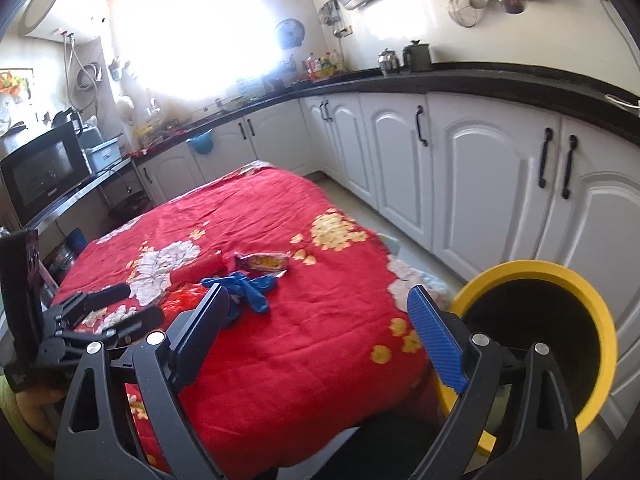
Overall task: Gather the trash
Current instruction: 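Move both tools back over the red bags and blue glove on the table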
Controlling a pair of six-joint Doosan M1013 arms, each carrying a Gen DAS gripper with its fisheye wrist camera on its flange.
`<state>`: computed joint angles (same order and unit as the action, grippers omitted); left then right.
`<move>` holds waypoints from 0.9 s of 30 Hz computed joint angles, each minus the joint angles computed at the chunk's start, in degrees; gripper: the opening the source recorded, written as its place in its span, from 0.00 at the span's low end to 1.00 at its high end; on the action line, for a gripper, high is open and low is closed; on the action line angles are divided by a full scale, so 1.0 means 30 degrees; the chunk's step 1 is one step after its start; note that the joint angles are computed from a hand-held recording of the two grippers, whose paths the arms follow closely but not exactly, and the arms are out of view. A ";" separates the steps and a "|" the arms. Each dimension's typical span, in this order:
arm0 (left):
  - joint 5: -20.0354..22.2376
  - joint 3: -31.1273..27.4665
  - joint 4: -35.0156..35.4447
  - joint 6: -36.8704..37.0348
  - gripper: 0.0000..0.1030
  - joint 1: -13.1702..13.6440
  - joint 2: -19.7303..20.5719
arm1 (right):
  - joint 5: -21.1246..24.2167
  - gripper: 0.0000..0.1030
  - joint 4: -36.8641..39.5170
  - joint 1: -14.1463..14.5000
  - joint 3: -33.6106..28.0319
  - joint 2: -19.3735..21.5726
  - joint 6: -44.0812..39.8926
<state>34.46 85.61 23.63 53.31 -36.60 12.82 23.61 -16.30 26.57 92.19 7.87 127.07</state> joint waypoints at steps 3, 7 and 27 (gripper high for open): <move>0.0087 0.0265 -0.0388 0.0015 0.89 0.0228 -0.0133 | 0.0308 0.86 0.1050 0.0058 -0.0562 0.0487 -0.1162; -0.0093 0.0450 -0.0856 0.0075 0.89 0.0476 -0.0255 | 0.0749 0.86 0.2350 0.0131 -0.1308 0.1124 -0.2444; -0.0454 0.0611 -0.4843 0.3307 0.81 0.0928 -0.0049 | 0.3631 0.85 0.8978 -0.0109 -0.4266 0.3764 -0.7677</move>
